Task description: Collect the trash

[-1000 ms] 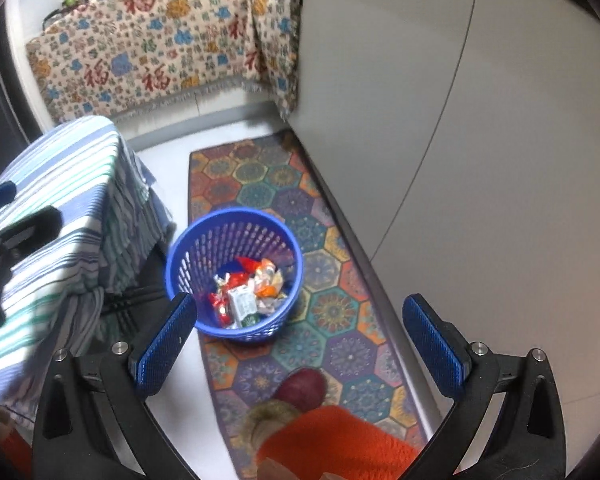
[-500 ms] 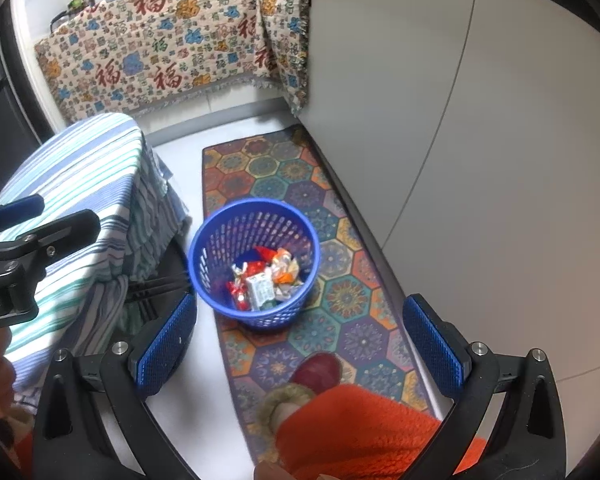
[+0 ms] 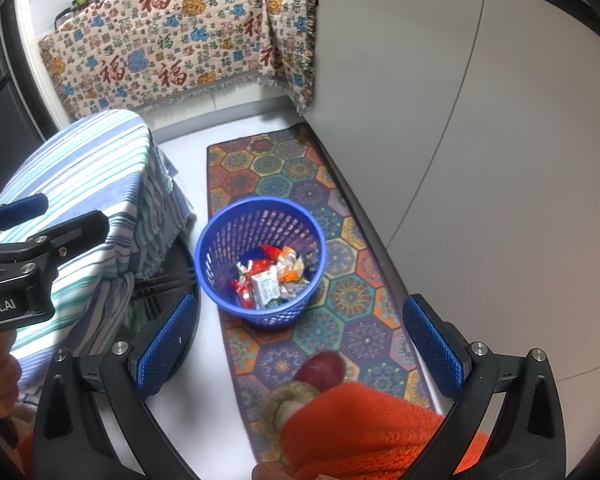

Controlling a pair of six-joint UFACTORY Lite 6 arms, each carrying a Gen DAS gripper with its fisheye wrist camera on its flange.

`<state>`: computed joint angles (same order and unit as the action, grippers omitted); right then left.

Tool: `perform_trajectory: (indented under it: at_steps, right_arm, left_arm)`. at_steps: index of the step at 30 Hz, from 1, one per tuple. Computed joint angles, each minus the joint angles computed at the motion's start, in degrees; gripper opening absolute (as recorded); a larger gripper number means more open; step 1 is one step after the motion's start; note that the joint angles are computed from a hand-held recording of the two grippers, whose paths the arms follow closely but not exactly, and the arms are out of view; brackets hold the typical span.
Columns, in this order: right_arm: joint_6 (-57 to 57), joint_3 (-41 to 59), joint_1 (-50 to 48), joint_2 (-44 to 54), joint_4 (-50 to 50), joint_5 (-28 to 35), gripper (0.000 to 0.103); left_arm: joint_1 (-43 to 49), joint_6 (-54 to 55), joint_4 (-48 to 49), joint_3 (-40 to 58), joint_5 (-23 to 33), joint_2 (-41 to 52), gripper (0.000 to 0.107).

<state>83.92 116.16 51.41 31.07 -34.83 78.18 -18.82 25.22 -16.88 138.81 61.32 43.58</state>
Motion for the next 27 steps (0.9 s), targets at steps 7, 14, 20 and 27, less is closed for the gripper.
perform_trajectory:
  at_steps: [7, 14, 20, 27]
  right_arm:
    - [0.15, 1.45, 0.37, 0.58, 0.10, 0.26, 0.103]
    - [-0.14, 1.32, -0.11, 0.51, 0.56, -0.14, 0.103]
    - [-0.67, 3.09, -0.21, 1.78, 1.10, 0.03, 0.103]
    - [-0.90, 3.35, -0.42, 2.08, 1.35, 0.04, 0.103]
  left_arm:
    - [0.41, -0.38, 0.50, 2.53, 0.99, 1.46, 0.103]
    - [0.43, -0.95, 0.74, 3.53, 1.08, 2.09, 0.103]
    - [0.73, -0.88, 0.82, 3.86, 1.09, 2.54, 0.103]
    - [0.66, -0.81, 0.95, 2.47, 0.17, 1.91, 0.103]
